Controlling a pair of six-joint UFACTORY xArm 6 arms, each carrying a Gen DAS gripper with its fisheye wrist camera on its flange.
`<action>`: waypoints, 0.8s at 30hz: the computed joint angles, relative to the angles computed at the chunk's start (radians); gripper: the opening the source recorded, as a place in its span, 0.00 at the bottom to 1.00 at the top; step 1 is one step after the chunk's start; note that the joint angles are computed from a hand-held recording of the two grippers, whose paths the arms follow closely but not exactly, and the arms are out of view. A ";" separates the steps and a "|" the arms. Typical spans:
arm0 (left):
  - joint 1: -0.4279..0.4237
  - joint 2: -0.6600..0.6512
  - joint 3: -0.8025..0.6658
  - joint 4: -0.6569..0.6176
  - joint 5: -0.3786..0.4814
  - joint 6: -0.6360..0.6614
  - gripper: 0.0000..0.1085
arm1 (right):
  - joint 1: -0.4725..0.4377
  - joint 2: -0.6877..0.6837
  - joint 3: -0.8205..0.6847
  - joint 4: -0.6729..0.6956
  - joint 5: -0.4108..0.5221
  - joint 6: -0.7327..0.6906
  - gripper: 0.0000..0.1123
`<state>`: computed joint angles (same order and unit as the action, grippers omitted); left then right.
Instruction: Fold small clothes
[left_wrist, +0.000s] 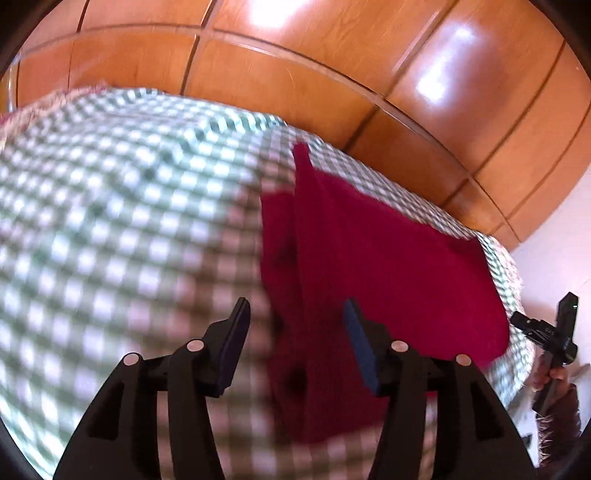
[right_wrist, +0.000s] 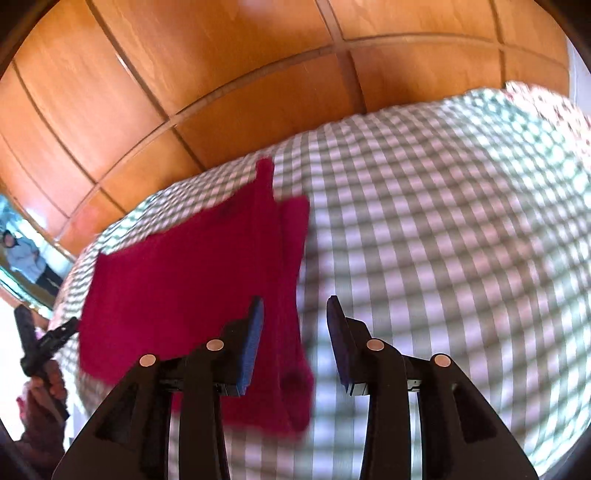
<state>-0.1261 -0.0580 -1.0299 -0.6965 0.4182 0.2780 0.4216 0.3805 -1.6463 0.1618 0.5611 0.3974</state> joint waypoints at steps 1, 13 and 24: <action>-0.008 -0.023 0.028 -0.012 -0.002 0.011 0.49 | 0.010 -0.038 0.064 0.037 -0.022 -0.021 0.31; -0.046 -0.106 0.100 0.080 0.035 0.004 0.06 | 0.058 -0.075 0.116 -0.112 -0.030 0.021 0.06; -0.038 -0.144 0.150 0.193 0.031 -0.129 0.21 | 0.063 -0.101 0.205 -0.105 -0.018 0.027 0.06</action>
